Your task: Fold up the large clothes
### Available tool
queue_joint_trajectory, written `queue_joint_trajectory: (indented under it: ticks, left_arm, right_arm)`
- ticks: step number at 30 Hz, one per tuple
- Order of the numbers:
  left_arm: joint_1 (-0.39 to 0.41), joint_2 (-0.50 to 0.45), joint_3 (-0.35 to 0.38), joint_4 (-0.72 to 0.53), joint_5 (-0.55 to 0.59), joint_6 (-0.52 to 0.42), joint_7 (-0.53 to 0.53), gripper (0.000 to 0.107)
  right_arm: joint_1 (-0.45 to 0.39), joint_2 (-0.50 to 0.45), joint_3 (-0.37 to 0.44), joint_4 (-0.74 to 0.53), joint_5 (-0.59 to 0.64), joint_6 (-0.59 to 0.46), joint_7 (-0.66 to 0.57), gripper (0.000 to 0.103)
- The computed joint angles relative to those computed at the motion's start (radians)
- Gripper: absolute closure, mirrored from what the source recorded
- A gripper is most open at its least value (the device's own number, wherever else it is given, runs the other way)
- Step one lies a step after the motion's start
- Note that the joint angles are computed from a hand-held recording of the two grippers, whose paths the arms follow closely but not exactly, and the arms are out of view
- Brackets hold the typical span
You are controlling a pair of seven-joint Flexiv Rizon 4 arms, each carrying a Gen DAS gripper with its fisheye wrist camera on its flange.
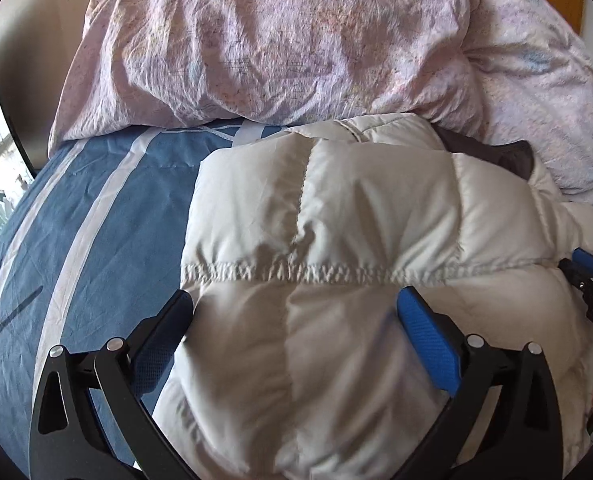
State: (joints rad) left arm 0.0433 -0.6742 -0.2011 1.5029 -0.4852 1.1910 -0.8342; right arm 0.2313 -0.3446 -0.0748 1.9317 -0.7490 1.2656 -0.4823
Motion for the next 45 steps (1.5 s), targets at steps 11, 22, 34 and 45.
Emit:
queue_joint_trajectory:
  ticks: [11,22,34,45]
  left_arm:
    - [0.322,0.284,-0.084,0.332,-0.375,-0.383,0.435,0.005]
    - [0.340,0.310,0.094,0.377,-0.422,-0.717,0.487,0.007]
    - [0.283,0.283,0.189,0.388,-0.521,-0.876,0.522,0.016]
    - [0.272,0.312,0.224,0.434,-0.503,-0.948,0.538,0.033]
  right_arm:
    - [-0.154,0.519,0.190,0.379,0.844,0.021,-0.479,0.014]
    - [-0.133,0.930,0.128,0.681,1.047,-0.134,-0.429,0.014]
    - [0.036,0.962,-0.015,0.732,1.242,-0.062,-0.580,0.028]
    - [0.071,0.966,-0.013,0.696,1.329,-0.140,-0.709,0.038]
